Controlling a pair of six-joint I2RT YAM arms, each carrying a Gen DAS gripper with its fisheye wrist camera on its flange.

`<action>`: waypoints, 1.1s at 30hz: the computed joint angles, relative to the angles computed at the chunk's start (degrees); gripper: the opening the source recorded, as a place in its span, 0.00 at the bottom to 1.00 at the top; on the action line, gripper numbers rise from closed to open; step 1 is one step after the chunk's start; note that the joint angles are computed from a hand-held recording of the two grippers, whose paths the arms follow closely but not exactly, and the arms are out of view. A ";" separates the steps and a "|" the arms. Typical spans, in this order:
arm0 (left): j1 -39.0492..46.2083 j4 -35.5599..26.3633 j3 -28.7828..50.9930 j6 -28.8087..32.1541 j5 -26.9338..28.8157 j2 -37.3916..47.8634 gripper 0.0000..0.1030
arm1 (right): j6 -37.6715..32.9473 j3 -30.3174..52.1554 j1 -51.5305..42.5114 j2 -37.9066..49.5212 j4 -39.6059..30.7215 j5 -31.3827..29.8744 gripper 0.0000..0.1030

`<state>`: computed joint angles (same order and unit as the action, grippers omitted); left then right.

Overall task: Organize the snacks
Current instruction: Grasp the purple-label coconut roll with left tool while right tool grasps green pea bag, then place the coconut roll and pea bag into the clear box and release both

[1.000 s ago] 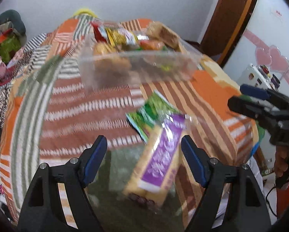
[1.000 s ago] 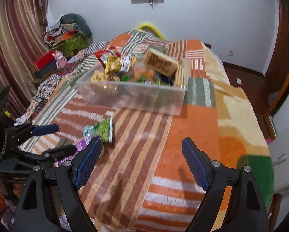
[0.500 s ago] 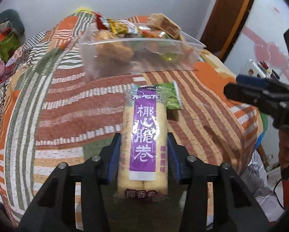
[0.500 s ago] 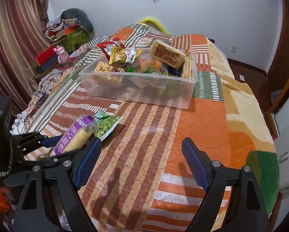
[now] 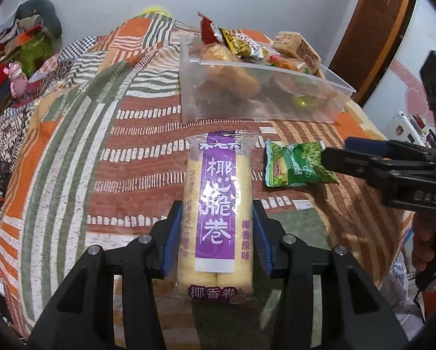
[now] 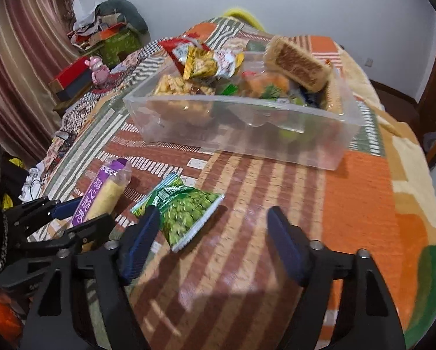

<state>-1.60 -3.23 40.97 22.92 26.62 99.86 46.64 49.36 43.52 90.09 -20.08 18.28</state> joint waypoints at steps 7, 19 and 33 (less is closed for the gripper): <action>-0.98 2.49 -0.91 0.27 -0.81 0.16 0.44 | -1.23 -0.50 -1.32 2.27 4.29 -5.56 0.45; -2.48 1.29 -0.73 -0.76 -0.63 -4.89 0.44 | -1.01 -3.64 -0.88 -3.52 3.97 -2.93 0.22; -10.57 0.41 8.67 -7.30 -2.13 -5.46 0.44 | -4.81 -4.77 -5.95 -16.07 -3.03 5.33 0.22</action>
